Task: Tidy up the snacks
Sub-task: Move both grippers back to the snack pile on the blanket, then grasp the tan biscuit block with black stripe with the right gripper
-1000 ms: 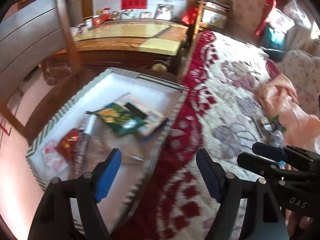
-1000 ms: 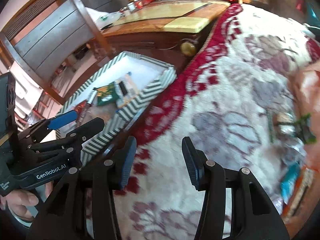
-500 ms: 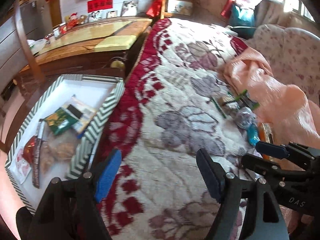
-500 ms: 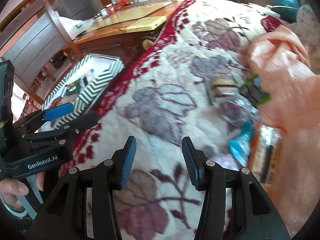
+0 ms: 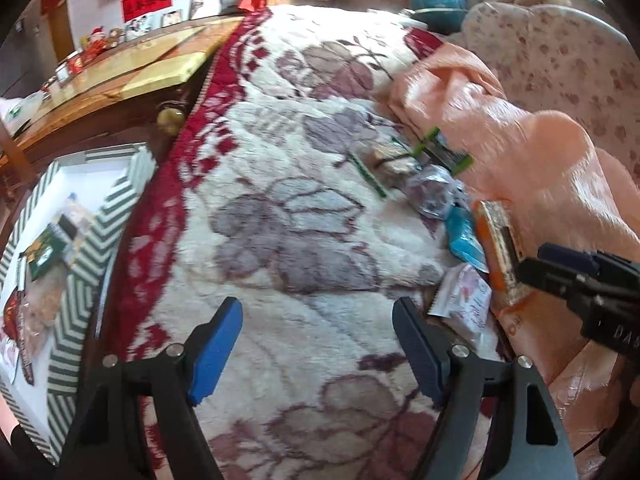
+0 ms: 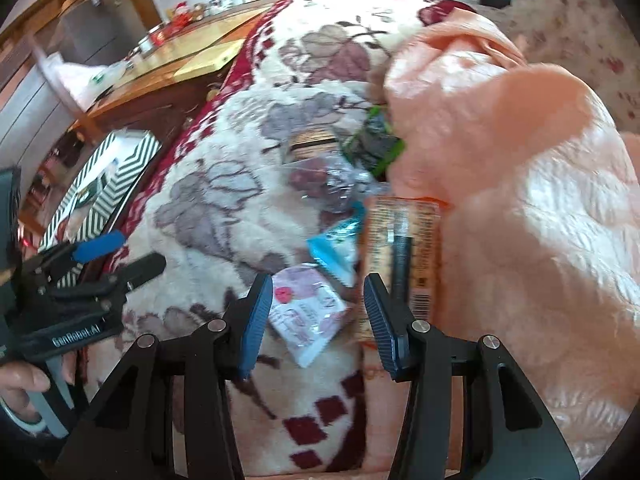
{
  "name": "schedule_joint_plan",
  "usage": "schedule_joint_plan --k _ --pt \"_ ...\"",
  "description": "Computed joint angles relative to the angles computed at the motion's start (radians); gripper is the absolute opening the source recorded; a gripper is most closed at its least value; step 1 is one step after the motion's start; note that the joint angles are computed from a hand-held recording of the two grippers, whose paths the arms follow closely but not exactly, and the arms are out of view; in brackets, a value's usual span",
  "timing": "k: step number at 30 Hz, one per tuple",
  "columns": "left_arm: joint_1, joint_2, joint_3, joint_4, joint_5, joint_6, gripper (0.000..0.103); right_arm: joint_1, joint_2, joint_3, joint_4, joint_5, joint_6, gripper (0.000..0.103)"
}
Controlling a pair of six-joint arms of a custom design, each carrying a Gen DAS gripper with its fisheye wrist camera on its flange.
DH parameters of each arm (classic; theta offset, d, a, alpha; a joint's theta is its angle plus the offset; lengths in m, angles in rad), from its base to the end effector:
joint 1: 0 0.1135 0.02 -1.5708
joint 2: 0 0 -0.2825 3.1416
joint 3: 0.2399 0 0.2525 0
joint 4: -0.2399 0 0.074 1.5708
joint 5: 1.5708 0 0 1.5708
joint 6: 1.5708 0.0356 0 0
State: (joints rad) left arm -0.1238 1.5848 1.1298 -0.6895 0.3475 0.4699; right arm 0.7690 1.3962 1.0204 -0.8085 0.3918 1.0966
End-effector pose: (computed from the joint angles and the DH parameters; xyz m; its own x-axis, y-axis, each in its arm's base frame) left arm 0.3112 -0.0509 0.2442 -0.6897 0.5149 -0.5091 0.6372 0.7655 -0.0892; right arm 0.1973 0.1720 0.2585 -0.7837 0.3858 -0.4868 0.3459 0.9220 0.1739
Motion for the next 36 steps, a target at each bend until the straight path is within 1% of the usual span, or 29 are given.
schedule_joint_plan --k 10,16,21,25,28,32,36 --pt "-0.142 -0.008 -0.025 -0.04 0.036 0.029 0.079 -0.016 -0.057 -0.047 -0.014 0.005 0.035 0.047" --pt "-0.214 -0.003 -0.046 -0.026 0.008 0.001 0.079 -0.026 -0.081 -0.067 -0.026 -0.003 0.048 0.047" --pt "-0.233 0.021 -0.042 -0.039 0.006 -0.038 0.079 -0.045 -0.096 -0.087 -0.026 -0.026 0.053 0.047" --pt "-0.235 0.031 -0.046 -0.047 0.013 -0.087 0.079 -0.051 -0.106 -0.104 -0.018 -0.033 0.058 0.047" --pt "-0.253 0.031 -0.055 -0.033 -0.009 -0.138 0.08 -0.049 -0.116 -0.111 -0.008 -0.031 0.059 0.047" --pt "-0.283 0.052 -0.04 -0.031 0.001 -0.232 0.08 -0.049 -0.142 -0.129 0.006 -0.029 0.066 0.047" --pt "-0.329 0.084 -0.025 -0.007 -0.026 -0.33 0.08 -0.049 -0.173 -0.148 0.016 -0.022 0.081 0.047"
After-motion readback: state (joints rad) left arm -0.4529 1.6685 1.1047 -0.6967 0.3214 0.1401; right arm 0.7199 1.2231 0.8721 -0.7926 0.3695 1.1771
